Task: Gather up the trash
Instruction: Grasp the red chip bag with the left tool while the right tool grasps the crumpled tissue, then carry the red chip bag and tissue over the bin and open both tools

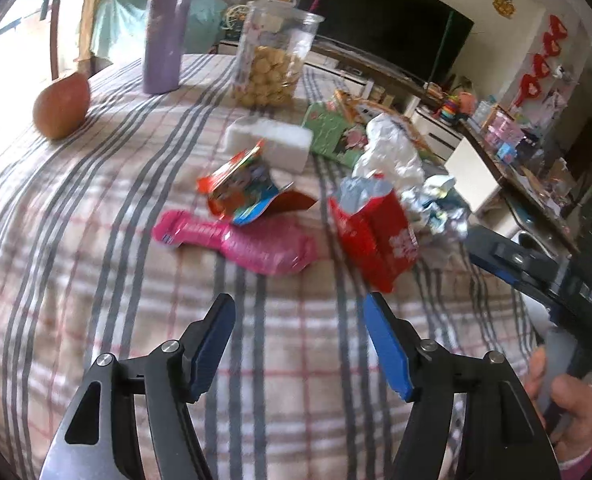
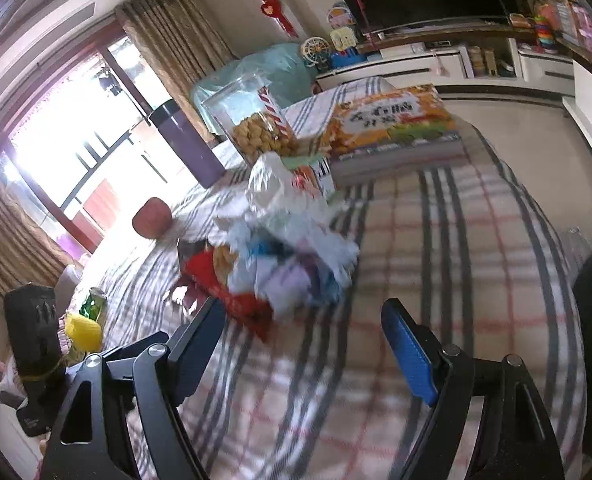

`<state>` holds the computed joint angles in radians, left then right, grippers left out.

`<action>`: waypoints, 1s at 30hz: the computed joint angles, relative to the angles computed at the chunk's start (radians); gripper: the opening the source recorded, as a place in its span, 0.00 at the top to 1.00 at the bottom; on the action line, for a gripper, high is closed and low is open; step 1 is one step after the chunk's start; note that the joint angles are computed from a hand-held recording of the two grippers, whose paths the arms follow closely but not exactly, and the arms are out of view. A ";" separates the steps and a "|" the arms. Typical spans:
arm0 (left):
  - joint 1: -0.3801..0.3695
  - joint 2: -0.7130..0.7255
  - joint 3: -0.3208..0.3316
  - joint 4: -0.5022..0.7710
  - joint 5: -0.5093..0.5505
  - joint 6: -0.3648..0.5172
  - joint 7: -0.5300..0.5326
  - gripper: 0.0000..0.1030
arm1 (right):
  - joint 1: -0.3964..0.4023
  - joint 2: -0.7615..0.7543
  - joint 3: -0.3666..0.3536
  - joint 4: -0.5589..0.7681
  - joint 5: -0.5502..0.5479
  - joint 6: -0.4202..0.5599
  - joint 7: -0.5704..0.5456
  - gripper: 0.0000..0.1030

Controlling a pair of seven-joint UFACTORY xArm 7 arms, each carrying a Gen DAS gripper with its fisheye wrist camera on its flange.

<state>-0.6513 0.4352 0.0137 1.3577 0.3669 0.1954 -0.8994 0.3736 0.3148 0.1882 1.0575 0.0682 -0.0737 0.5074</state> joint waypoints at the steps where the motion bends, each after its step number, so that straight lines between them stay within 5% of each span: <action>1: 0.010 0.007 -0.011 0.010 -0.007 -0.003 0.015 0.36 | -0.021 0.014 0.020 0.016 0.001 0.002 -0.009 0.20; 5: 0.027 0.032 -0.039 0.042 -0.040 -0.011 0.070 0.34 | -0.100 0.090 0.097 0.104 0.007 0.033 -0.062 0.23; 8: 0.031 0.067 -0.055 0.091 -0.068 -0.005 0.119 0.32 | -0.166 0.132 0.173 0.144 0.028 0.058 -0.113 0.62; 11: 0.024 0.102 -0.055 0.142 -0.092 0.009 0.143 0.32 | -0.223 0.126 0.240 0.120 0.063 0.034 -0.162 0.73; 17: 0.026 0.186 -0.069 0.257 -0.152 0.034 0.200 0.32 | -0.390 0.024 0.398 -0.043 0.104 -0.055 -0.172 0.75; 20: -0.020 0.235 -0.011 0.332 -0.141 0.069 0.169 0.34 | -0.500 -0.025 0.488 -0.124 0.087 -0.091 -0.120 0.75; 23: -0.008 0.286 -0.025 0.398 -0.157 0.095 0.165 0.55 | -0.568 -0.090 0.537 -0.203 0.065 -0.108 -0.062 0.75; 26: -0.057 0.280 0.028 0.387 -0.121 0.082 0.126 0.63 | -0.578 -0.148 0.534 -0.252 0.045 -0.107 -0.012 0.75; 27: -0.075 0.272 0.047 0.377 -0.099 0.081 0.112 0.74 | -0.580 -0.168 0.532 -0.268 0.037 -0.107 0.004 0.75; 30: -0.068 0.228 0.019 0.311 -0.088 0.051 0.134 0.79 | -0.597 -0.211 0.539 -0.300 0.005 -0.106 0.048 0.75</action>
<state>-0.7190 0.6629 0.0322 1.6684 0.2792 0.2465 -0.7654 -0.2239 0.1040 0.7272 0.7576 0.0730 -0.1801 0.5549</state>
